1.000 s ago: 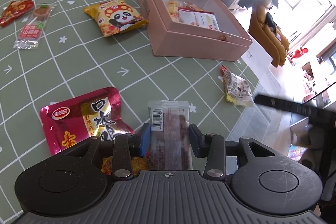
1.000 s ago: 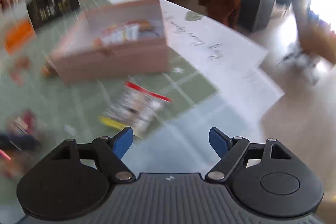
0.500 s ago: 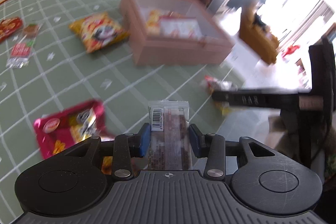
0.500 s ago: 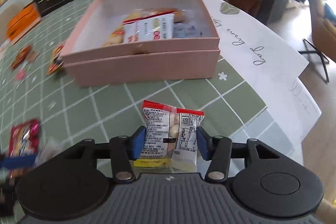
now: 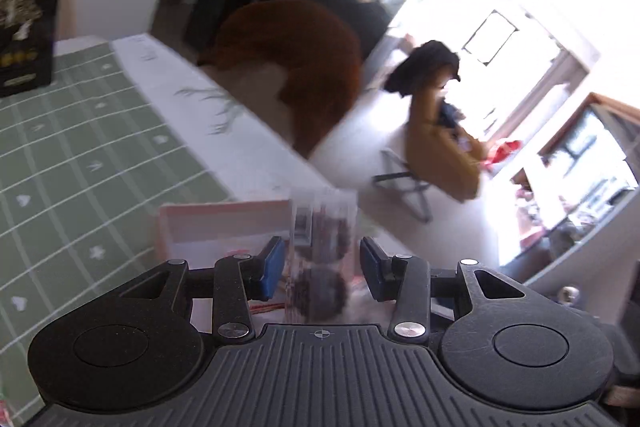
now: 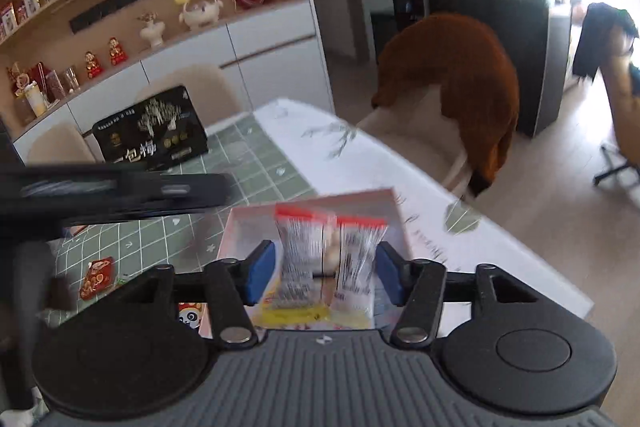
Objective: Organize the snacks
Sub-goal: 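Open both tools over the pink box to drop the bar and packet, then grasp the wrapped lollipop with the left tool while the right tool grasps the red chicken pouch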
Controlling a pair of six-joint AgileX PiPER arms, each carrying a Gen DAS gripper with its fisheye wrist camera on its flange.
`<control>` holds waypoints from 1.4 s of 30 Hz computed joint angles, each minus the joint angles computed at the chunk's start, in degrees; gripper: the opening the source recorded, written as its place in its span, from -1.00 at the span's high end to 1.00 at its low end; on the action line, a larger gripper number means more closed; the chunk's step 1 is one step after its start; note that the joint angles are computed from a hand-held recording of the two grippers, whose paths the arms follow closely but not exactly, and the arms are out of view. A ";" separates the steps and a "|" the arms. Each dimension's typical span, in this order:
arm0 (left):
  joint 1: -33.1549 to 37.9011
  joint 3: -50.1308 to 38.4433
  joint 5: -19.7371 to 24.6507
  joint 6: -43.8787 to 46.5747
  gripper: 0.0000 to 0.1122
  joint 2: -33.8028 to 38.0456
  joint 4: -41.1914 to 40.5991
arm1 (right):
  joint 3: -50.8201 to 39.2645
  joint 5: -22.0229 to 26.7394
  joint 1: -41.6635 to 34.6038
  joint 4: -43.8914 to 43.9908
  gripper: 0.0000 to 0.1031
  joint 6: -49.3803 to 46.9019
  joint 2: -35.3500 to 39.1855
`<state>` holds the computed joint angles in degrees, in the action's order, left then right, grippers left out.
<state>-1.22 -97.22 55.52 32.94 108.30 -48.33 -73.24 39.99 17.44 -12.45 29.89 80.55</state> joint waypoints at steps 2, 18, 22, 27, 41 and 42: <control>2.51 4.21 -1.53 5.41 0.18 -1.05 -3.65 | 0.71 0.65 1.59 -4.24 -0.13 3.70 1.08; 19.42 9.33 -11.64 -1.50 0.17 4.83 19.38 | 24.82 3.15 18.92 -16.40 -0.36 27.45 -10.01; 14.21 12.83 -18.10 -2.77 0.08 2.89 26.54 | 26.68 -1.04 21.12 -8.20 -0.36 24.08 -10.42; 12.94 18.47 -20.81 0.69 0.17 -0.57 26.86 | 23.13 -0.99 28.19 -6.34 -0.36 23.68 -5.52; 23.34 40.95 -15.58 5.53 0.22 -20.33 19.75 | 11.73 -3.57 36.73 3.62 -0.43 14.31 6.97; 23.78 41.74 -15.09 5.65 0.22 -21.08 19.07 | 10.09 -2.67 38.32 0.34 -0.50 17.32 8.40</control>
<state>22.56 -55.48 40.43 38.59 87.22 -29.25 -63.14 37.31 55.76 -12.11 47.21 88.95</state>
